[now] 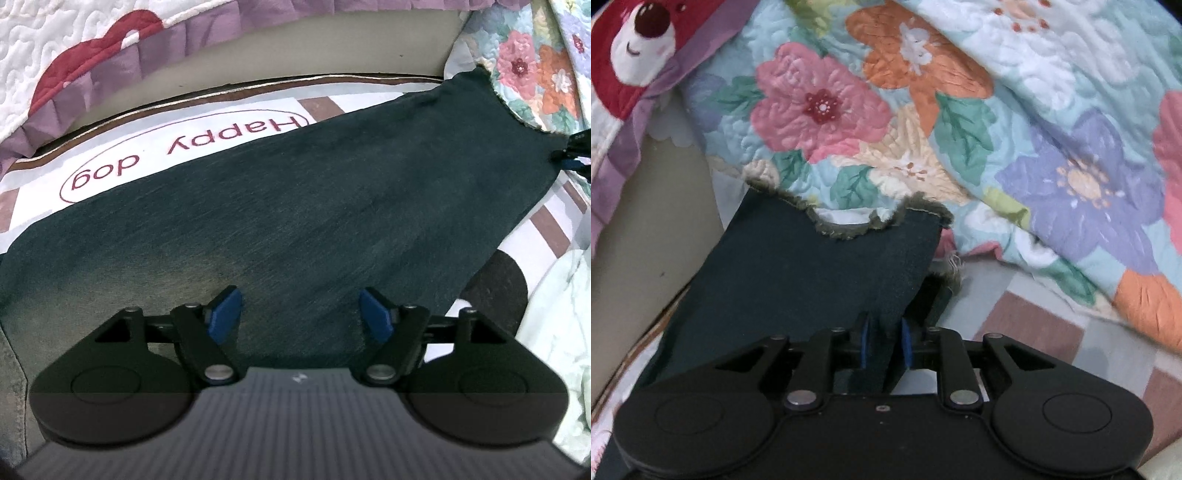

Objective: Fold clothes

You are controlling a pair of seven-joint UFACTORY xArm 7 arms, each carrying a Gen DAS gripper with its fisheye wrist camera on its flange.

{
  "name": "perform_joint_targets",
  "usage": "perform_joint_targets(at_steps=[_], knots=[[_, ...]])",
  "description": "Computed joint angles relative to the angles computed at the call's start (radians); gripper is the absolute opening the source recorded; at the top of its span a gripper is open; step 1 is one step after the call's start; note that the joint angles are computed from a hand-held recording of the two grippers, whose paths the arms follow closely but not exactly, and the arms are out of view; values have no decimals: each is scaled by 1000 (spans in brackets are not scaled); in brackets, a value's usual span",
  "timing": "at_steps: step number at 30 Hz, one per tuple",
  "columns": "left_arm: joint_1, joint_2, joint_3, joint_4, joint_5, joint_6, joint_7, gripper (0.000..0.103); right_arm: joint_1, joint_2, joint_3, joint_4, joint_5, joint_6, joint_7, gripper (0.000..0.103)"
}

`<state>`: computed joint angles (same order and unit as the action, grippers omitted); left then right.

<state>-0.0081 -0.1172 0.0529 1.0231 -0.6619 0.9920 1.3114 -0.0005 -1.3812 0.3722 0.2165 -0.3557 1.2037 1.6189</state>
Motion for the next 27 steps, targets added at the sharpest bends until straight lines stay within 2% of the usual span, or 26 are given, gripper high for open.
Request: perform_joint_targets(at_steps=[3, 4, 5, 9, 12, 16, 17, 19, 20, 21, 22, 23, 25, 27], knots=[[3, 0, -5, 31, 36, 27, -83, 72, 21, -54, 19, -20, 30, 29, 47, 25], [4, 1, -1, 43, 19, 47, -96, 72, 31, -73, 27, -25, 39, 42, 61, 29], [4, 2, 4, 52, -1, 68, -94, 72, 42, -91, 35, -31, 49, 54, 76, 35], [6, 9, 8, 70, -49, 128, -76, 70, 98, -135, 111, -39, 119, 129, 200, 39], [12, 33, 1, 89, -26, 151, -103, 70, 166, -194, 189, -101, 139, 61, 359, 41], [24, 70, -5, 122, -3, 176, -138, 70, 138, -204, 186, -161, 78, -43, 514, 45], [29, 81, -6, 133, 1, 179, -149, 70, 133, -230, 189, -184, 67, -65, 572, 50], [37, 102, -11, 155, 13, 178, -177, 69, 154, -305, 233, -231, 67, -77, 726, 54], [40, 113, -14, 166, 20, 178, -192, 69, 162, -342, 266, -250, 84, -75, 795, 49], [44, 124, -16, 177, 26, 178, -207, 69, 175, -338, 257, -250, 59, -67, 821, 43], [49, 132, -18, 187, 22, 184, -206, 69, 164, -337, 238, -246, 53, -67, 808, 23], [55, 136, -19, 194, 4, 200, -184, 69, 151, -293, 177, -230, 9, -81, 754, 12], [67, 145, -19, 208, -34, 237, -139, 69, 112, -204, 52, -182, -47, -99, 589, 12], [83, 158, -17, 221, -80, 294, -92, 69, 85, -145, -24, -152, -63, -120, 460, 15]])
